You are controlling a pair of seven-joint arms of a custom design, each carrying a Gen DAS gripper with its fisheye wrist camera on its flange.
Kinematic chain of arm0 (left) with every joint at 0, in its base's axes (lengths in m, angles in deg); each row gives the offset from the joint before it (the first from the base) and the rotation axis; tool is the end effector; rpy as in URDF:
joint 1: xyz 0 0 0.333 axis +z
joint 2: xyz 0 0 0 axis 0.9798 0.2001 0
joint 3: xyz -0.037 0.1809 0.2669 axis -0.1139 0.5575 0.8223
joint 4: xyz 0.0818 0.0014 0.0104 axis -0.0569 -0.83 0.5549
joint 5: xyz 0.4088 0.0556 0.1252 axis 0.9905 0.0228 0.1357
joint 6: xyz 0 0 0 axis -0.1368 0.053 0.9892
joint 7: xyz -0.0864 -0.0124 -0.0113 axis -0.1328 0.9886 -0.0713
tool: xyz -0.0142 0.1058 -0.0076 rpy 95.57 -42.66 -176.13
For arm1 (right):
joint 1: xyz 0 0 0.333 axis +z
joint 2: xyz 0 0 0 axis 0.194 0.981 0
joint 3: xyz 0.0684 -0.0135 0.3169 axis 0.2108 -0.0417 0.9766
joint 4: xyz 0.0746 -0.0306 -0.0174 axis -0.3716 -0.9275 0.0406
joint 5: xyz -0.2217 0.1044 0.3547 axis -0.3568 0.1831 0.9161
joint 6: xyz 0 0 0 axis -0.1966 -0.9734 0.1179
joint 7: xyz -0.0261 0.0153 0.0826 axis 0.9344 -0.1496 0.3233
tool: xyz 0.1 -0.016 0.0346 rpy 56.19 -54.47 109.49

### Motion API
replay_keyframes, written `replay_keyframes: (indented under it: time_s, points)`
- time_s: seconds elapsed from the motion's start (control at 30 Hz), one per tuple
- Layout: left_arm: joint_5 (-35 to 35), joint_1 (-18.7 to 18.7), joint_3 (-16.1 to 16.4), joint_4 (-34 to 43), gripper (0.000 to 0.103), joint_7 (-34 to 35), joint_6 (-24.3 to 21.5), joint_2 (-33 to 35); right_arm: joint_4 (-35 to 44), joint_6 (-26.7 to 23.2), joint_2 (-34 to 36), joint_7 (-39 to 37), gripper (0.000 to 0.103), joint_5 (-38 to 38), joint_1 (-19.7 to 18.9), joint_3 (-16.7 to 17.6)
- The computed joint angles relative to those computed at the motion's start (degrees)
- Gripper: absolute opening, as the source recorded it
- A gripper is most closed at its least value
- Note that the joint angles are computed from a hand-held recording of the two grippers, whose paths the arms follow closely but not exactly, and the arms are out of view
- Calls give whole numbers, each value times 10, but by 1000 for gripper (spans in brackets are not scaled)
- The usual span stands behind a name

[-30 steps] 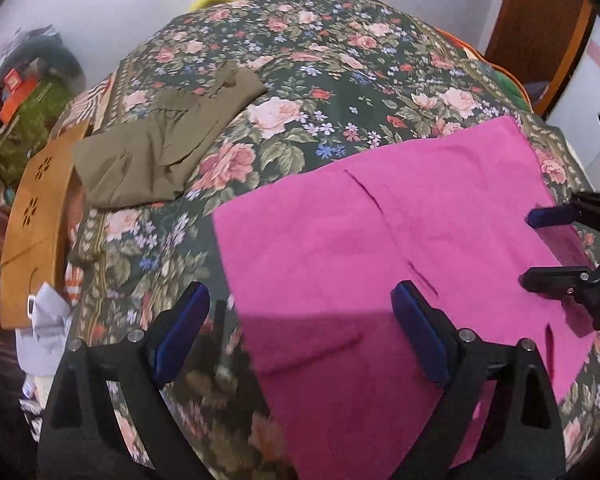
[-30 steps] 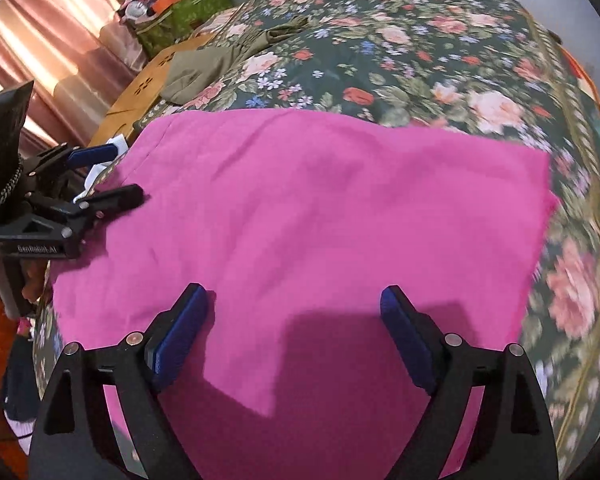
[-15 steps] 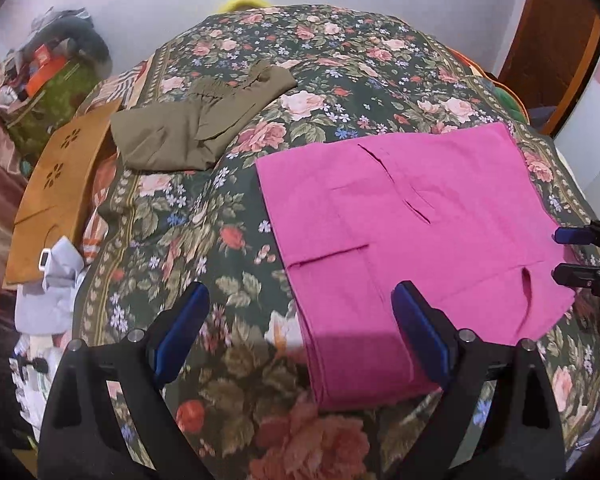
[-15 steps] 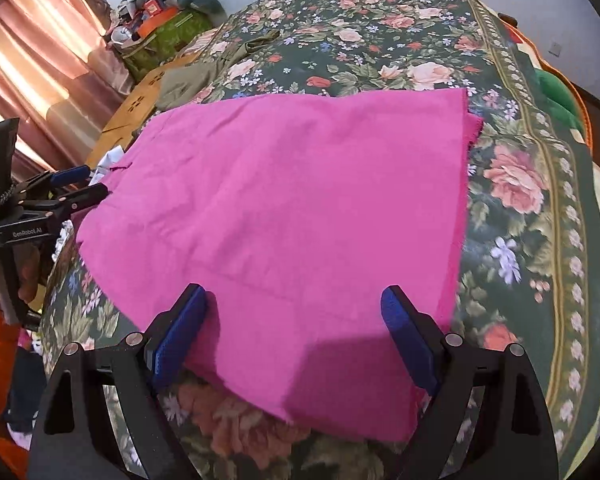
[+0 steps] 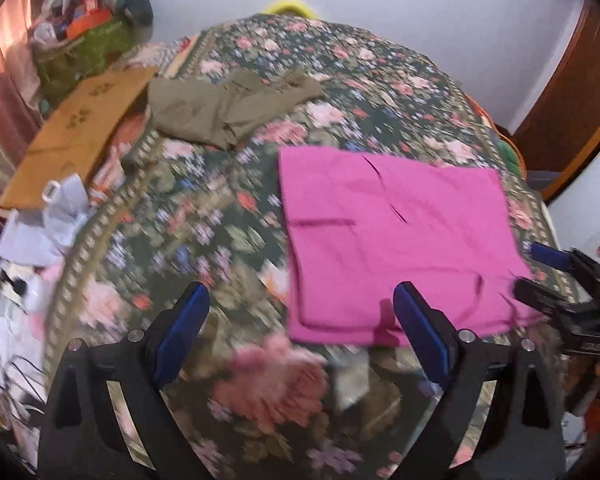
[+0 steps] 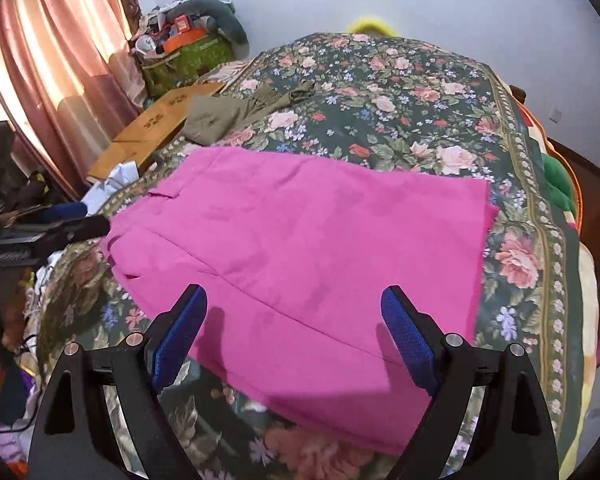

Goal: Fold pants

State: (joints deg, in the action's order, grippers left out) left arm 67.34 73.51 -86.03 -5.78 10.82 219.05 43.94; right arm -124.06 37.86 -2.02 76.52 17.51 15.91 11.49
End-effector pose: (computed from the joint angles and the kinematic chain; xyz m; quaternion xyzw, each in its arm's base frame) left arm 0.6766 -0.1571 0.5709 -0.7440 0.6083 -0.2291 0.1548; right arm 0.6919 0.0829 0.6006 -0.8272 0.4652 -0.0729 0.3067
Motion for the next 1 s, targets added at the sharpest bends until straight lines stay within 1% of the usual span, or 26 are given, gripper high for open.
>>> replay_keyframes:
  time_s: [0.07, 0.1, 0.17, 0.27, 0.33, 0.4, 0.5, 0.57, 0.6, 0.63, 0.73, 0.8, 0.87, 0.93, 0.97, 1.0]
  points:
    - [-15, 0, -4, -7, 94, 5, 0, -4, 6, -7, 10, 15, 87, -28, 7, -1]
    - [-21, -1, -6, -11, 94, 7, -1, -6, -2, -9, 5, 14, 87, -30, 7, -1]
    - [-48, 0, -11, -20, 94, 17, 3, -11, -16, 2, -3, 9, 89, -17, 4, 0]
    - [-103, 3, -17, -33, 94, 35, 11, -17, -14, -14, -3, 2, 91, -12, 1, -1]
    - [-137, 4, -20, -34, 94, 49, 15, -15, -23, -13, -8, 0, 92, -7, 0, -1]
    - [-133, -1, -18, -34, 94, 40, 18, -14, -26, -11, -9, -1, 93, -2, -1, -2]
    - [-169, 3, -22, -27, 97, 55, 19, -6, -28, -13, -10, 0, 93, 3, -1, -2]
    - [-219, 11, -28, -21, 97, 85, 27, 2, -31, -13, -11, 0, 93, 7, -1, -2]
    - [-258, 18, -33, -16, 97, 112, 30, 8, -31, -14, -11, 1, 93, 8, -2, -2]
    - [-277, 21, -35, -9, 97, 121, 30, 13, -30, -16, -11, 1, 93, 10, -2, -2]
    - [-301, 25, -35, 12, 97, 125, 31, 33, -29, -23, -10, 2, 93, 14, -3, -3]
    - [-305, 27, -34, 26, 96, 110, 32, 46, -30, -23, -11, 3, 93, 15, -3, -3]
    - [-280, 22, -27, 43, 82, 73, 29, 58, -31, -24, -12, 3, 93, 16, -3, -3]
    - [-250, 19, -22, 60, 54, 46, 16, 69, -32, -25, -13, 2, 93, 17, -4, -3]
    - [-236, 19, -21, 64, 45, 39, 10, 71, -32, -25, -13, 3, 93, 18, -4, -3]
    - [-223, 19, -21, 66, 35, 36, 7, 72, -33, -24, -14, 4, 93, 19, -4, -3]
